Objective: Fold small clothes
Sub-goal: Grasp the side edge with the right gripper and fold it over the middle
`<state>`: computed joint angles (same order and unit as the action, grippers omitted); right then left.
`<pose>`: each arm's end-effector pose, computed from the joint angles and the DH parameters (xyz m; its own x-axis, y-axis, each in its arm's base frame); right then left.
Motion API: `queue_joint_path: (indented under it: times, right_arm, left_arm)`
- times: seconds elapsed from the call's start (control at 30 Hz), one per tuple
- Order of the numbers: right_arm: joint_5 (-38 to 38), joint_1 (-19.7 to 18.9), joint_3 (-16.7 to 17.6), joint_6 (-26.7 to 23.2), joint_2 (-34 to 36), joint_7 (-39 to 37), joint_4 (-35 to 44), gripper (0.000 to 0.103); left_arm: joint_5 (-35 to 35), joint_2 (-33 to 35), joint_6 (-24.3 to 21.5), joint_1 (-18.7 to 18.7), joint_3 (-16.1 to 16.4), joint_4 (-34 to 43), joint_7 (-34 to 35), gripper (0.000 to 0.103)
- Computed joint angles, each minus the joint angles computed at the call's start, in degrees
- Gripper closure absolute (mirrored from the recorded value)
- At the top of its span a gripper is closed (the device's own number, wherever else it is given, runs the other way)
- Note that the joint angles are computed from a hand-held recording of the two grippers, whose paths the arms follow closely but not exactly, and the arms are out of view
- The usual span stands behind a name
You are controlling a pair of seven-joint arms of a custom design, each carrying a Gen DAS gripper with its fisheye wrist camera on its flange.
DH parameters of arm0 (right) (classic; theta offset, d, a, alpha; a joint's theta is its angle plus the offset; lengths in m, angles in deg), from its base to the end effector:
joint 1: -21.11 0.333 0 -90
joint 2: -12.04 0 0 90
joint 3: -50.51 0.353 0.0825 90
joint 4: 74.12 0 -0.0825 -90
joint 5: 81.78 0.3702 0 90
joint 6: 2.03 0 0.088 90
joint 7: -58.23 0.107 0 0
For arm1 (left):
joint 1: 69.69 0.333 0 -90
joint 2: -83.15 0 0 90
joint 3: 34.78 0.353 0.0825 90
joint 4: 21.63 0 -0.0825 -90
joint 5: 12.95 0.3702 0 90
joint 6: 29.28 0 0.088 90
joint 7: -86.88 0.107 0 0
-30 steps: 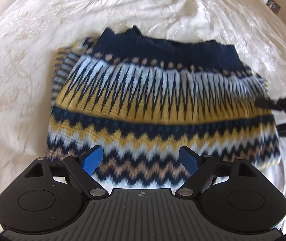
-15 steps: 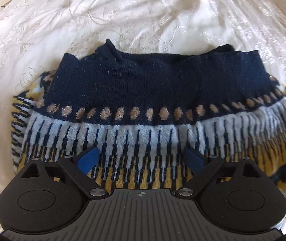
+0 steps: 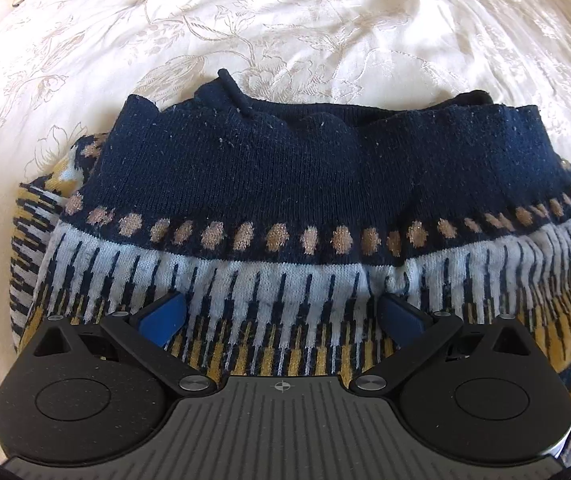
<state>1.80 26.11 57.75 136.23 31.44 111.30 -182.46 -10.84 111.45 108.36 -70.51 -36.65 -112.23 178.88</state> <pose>0.6329 0.1357 0.3938 -0.0318 -0.5170 -0.8554 -0.9185 0.3527 -0.1791 0.7211 -0.0294 0.4251 -0.0937 -0.9952 -0.0280 -0.9421 0.0977 -0.3206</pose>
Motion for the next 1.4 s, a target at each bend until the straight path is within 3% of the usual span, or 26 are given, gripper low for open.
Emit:
queue_joint_path:
  times: [0.17,0.3,0.33,0.37,0.43,0.47,0.57,0.7,0.83,1.13,1.4]
  right_arm:
    - [-1.85,1.22,0.09,2.65,-0.42,2.33,0.05,0.0]
    - [-6.06,1.46,-0.03,2.81,-0.01,8.02,1.32,0.003]
    - [-8.84,2.0,-0.25,3.63,-0.12,10.91,1.63,0.013]
    - [-12.3,2.6,-0.47,4.5,-0.32,13.75,1.87,0.032]
    - [-21.28,4.3,-0.99,7.03,-0.88,20.04,2.05,0.054]
    - [-26.23,5.21,-1.36,8.27,-1.41,23.22,1.75,0.062]
    - [-31.7,5.8,-0.37,11.39,-3.01,27.99,0.67,0.069]
    - [-41.5,7.59,0.1,14.69,-4.86,37.65,0.49,0.072]
    - [-51.56,9.55,0.45,14.04,-5.26,46.98,3.26,0.072]
    - [-68.15,14.28,1.94,4.32,0.21,57.56,18.02,0.073]
    - [-76.45,20.21,2.67,-5.95,12.24,62.07,36.8,0.073]
  left_arm:
    - [-0.54,-0.62,1.8,0.45,-0.22,-1.37,0.71,0.0]
    - [-4.67,-0.79,-1.72,3.04,-1.61,0.42,4.31,0.002]
    - [-5.59,-1.19,-2.11,3.51,-1.62,0.51,4.47,0.007]
    - [-6.35,-1.77,-2.25,3.96,-1.54,0.33,4.55,0.013]
    - [-6.66,-3.43,-3.23,4.37,-0.91,-0.64,3.97,0.015]
    - [-6.88,-4.74,-3.06,4.77,-0.65,-1.88,3.83,0.015]
    - [-9.01,-9.41,-0.73,7.02,-0.55,-7.08,5.83,0.015]
    - [-10.59,-14.84,0.76,9.57,0.38,-12.86,8.65,0.015]
    - [-11.24,-18.48,0.79,11.88,1.74,-16.88,10.32,0.015]
    - [-16.76,-23.53,-1.5,16.79,3.68,-22.03,14.78,0.015]
    - [-19.98,-24.99,-4.5,19.94,5.24,-23.18,19.79,0.015]
